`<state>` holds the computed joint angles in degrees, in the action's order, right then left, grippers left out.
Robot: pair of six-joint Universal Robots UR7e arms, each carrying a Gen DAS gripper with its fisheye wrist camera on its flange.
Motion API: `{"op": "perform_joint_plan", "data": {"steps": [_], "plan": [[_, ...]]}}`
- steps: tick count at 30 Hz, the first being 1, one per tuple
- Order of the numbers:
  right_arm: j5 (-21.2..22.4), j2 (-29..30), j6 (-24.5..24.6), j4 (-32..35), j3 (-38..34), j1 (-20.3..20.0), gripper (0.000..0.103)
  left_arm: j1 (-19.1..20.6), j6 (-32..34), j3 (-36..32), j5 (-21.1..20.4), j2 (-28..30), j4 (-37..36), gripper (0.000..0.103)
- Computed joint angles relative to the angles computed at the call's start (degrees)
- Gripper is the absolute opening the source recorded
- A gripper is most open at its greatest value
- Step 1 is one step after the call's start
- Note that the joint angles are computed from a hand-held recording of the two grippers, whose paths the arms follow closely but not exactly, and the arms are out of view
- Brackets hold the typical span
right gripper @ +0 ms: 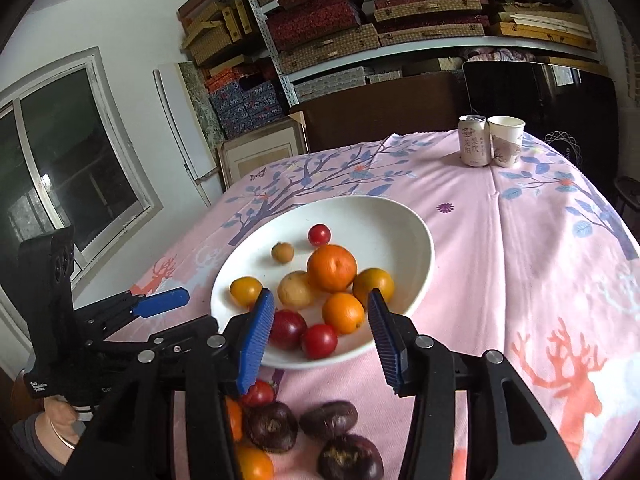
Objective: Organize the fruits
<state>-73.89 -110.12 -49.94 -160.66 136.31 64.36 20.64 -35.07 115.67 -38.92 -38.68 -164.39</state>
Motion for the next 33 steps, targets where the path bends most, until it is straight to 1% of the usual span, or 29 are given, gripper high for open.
{"op": "perform_joint_plan", "data": {"steps": [2,4,5,7,8,9,11,12,13,15,16,17,18,20,21,22,24,27,29,30,32,33], "plan": [[3.05,-4.51,-2.87,3.97,1.60,-4.58,0.050,-2.09,-1.30,2.94,0.23,-0.95,0.56,0.066],[5.01,-7.81,-5.69,7.58,2.90,-8.60,0.050,-3.93,-4.18,5.59,0.68,-2.16,3.11,0.066],[5.66,-9.06,-7.23,9.18,3.48,-10.37,0.050,-4.45,-5.98,6.69,0.88,-2.90,4.82,0.066],[6.21,-10.84,-10.08,10.20,5.08,-13.08,0.050,-4.82,-8.90,8.41,1.08,-4.23,7.65,0.066],[6.56,-11.34,-11.31,11.37,5.39,-14.02,0.050,-4.61,-11.20,8.67,1.54,-4.84,10.74,0.066],[6.83,-11.69,-12.14,11.72,5.77,-14.73,0.050,-4.19,-13.12,8.78,1.61,-5.38,13.26,0.066],[7.87,-12.47,-13.28,11.76,6.40,-15.39,0.050,-2.80,-16.01,8.40,0.31,-6.15,17.09,0.066],[8.40,-12.59,-13.61,12.27,6.26,-15.58,0.050,-2.03,-16.24,8.22,-0.48,-6.38,17.40,0.060],[8.02,-12.31,-13.41,12.00,6.24,-15.38,0.050,-1.46,-15.95,8.01,-1.08,-6.38,17.45,0.051],[7.35,-11.79,-12.75,11.65,6.08,-14.89,0.050,-0.59,-16.16,6.79,-1.41,-5.88,19.76,0.048],[7.75,-11.99,-12.82,12.14,6.02,-15.14,0.050,-0.29,-16.00,6.41,-1.42,-5.65,20.22,0.043],[8.14,-12.26,-13.00,12.63,6.05,-15.54,0.050,-0.08,-15.74,6.16,-1.56,-5.47,20.23,0.040],[8.39,-12.33,-13.08,13.18,5.89,-15.79,0.050,-0.09,-15.63,6.22,-1.28,-5.39,19.79,0.040],[8.84,-12.45,-12.97,14.13,5.55,-16.25,0.050,-0.26,-13.69,6.93,-1.33,-5.37,16.18,0.039],[8.77,-12.42,-12.74,14.58,5.32,-16.38,0.050,-0.72,-13.43,7.47,-0.65,-5.38,14.96,0.039],[8.17,-12.17,-12.44,15.07,4.94,-16.33,0.050,-1.19,-12.91,8.26,-0.08,-5.51,13.00,0.039],[5.55,-11.22,-11.14,15.13,4.40,-15.33,0.050,-2.24,-12.44,10.28,1.34,-5.98,8.41,0.039],[1.38,-10.50,-12.28,15.78,4.43,-13.29,0.048,-2.51,-13.85,11.50,1.99,-6.63,6.21,0.039],[-2.53,-9.80,-13.42,11.36,6.10,-10.98,0.048,-2.42,-13.87,11.38,1.89,-6.63,5.83,0.039],[-4.52,-9.02,-13.18,8.58,6.79,-9.57,0.048,-2.44,-14.01,11.10,1.98,-6.59,6.39,0.039],[-7.84,-6.92,-11.86,3.58,7.41,-7.13,0.048,-2.57,-13.98,10.90,1.83,-6.54,6.73,0.039],[-10.63,-5.23,-10.70,0.85,7.41,-5.32,0.048,-2.61,-13.91,11.01,1.79,-6.64,6.53,0.039]]}}
